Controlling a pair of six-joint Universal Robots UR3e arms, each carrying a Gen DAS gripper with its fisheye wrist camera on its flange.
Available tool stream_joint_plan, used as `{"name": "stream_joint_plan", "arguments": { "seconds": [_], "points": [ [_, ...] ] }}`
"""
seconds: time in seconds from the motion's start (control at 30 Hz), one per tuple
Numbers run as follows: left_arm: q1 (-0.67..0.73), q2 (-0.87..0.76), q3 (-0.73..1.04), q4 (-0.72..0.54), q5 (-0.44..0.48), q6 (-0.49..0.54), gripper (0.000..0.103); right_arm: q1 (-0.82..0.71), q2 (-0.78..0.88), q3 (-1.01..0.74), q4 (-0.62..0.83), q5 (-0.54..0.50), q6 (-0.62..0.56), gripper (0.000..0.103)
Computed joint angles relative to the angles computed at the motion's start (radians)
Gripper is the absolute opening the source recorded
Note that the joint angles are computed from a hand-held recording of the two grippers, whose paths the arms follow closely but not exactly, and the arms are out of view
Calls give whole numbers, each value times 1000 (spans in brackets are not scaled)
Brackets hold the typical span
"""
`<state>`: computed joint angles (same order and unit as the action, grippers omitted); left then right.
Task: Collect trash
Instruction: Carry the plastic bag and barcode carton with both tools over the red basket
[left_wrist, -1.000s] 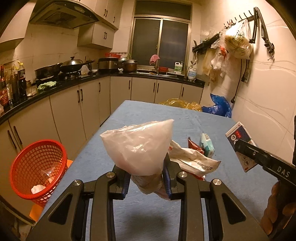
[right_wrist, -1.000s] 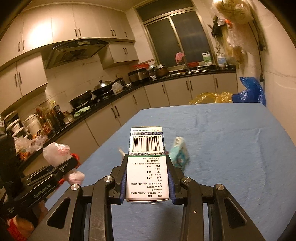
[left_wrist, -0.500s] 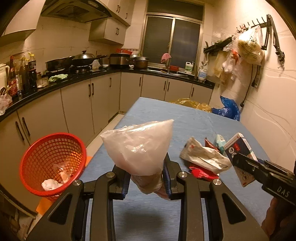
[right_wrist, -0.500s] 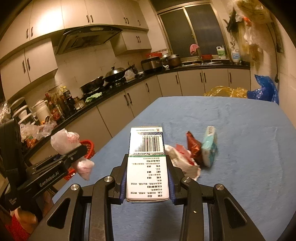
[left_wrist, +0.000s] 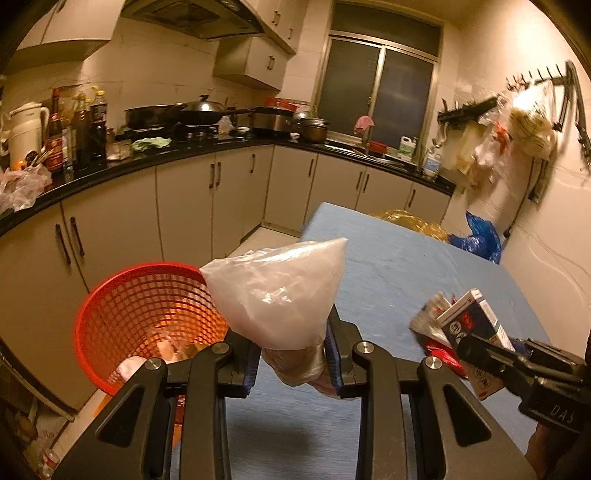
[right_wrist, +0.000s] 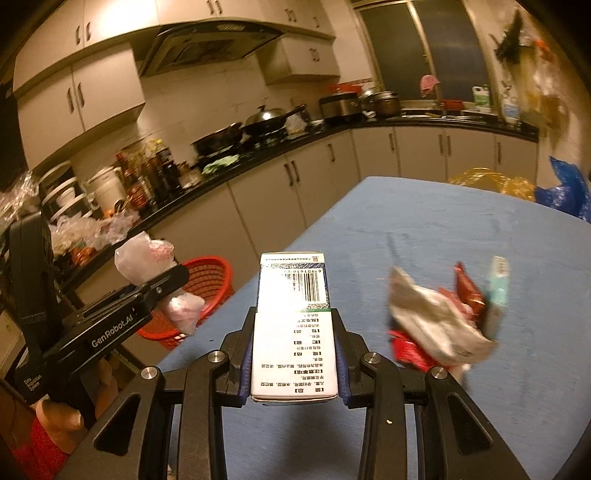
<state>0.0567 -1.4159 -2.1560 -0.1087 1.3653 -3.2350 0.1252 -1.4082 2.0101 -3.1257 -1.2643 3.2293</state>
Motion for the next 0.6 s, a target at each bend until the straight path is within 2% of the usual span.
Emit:
{"name": "stream_joint_plan", "arguments": {
  "seconds": [0.27,0.43,0.6],
  "points": [
    [208,91,-67,-32,-138,44,28,114,153,-242,113,-41,13,38],
    [379,122,-67,-121,-282,93,28,143,255,-428,235,-10,43,38],
    [510,110,-61,-186,-370,138,28,189,354,-603,319,-22,47,38]
  ]
}}
